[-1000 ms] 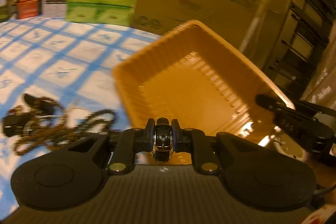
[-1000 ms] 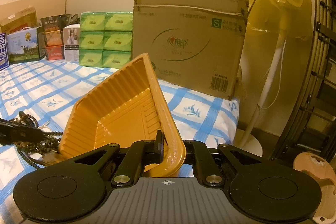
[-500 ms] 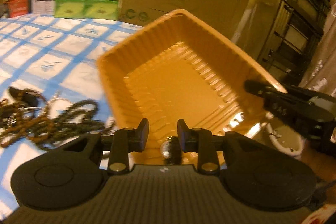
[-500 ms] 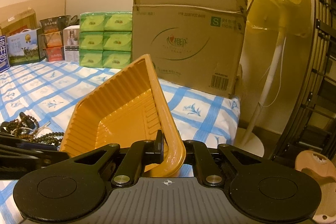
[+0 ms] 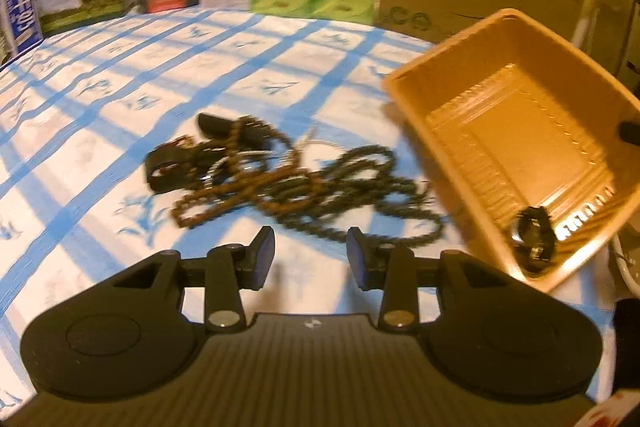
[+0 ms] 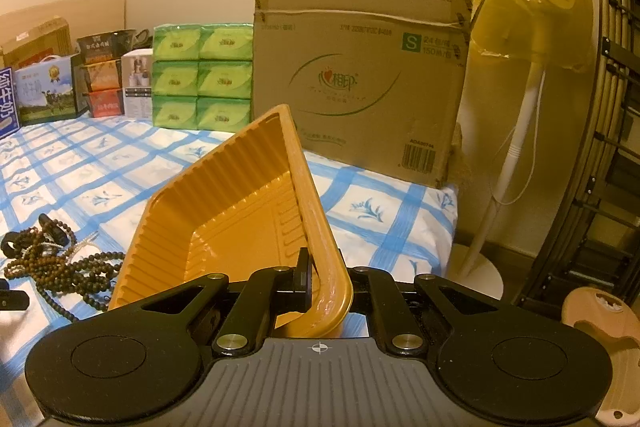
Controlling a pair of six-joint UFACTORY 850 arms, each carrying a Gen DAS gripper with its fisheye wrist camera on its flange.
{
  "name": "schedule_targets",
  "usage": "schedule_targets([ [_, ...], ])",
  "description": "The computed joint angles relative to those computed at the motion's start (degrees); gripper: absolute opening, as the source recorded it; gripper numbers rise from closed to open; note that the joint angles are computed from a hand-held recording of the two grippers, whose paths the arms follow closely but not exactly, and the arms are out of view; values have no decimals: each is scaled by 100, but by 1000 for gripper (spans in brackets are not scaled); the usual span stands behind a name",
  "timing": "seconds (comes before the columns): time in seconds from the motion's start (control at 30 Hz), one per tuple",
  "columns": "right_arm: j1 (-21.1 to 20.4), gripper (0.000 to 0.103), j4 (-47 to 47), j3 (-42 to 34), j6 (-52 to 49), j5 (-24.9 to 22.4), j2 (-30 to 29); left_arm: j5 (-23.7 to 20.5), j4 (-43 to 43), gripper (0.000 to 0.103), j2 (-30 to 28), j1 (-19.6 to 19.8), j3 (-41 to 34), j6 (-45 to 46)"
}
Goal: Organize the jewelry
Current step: 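Carry the ring into the orange tray and open the left tool, then grasp a brown bead strand from the pile with the left tool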
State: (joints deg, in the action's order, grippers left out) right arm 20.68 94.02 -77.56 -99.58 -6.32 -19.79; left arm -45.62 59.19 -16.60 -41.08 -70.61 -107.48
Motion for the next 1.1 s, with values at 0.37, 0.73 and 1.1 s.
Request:
schedule_targets([
  [0.37, 4, 8, -263, -24, 160, 40, -12, 25, 212, 35, 43, 356, 180, -332],
  [0.73, 16, 8, -478, -37, 311, 90, -32, 318, 92, 24, -146, 704, 76, -433],
  [1.1, 14, 8, -642, -60, 486, 116, -55, 345, 40, 7, -160, 724, 41, -187],
])
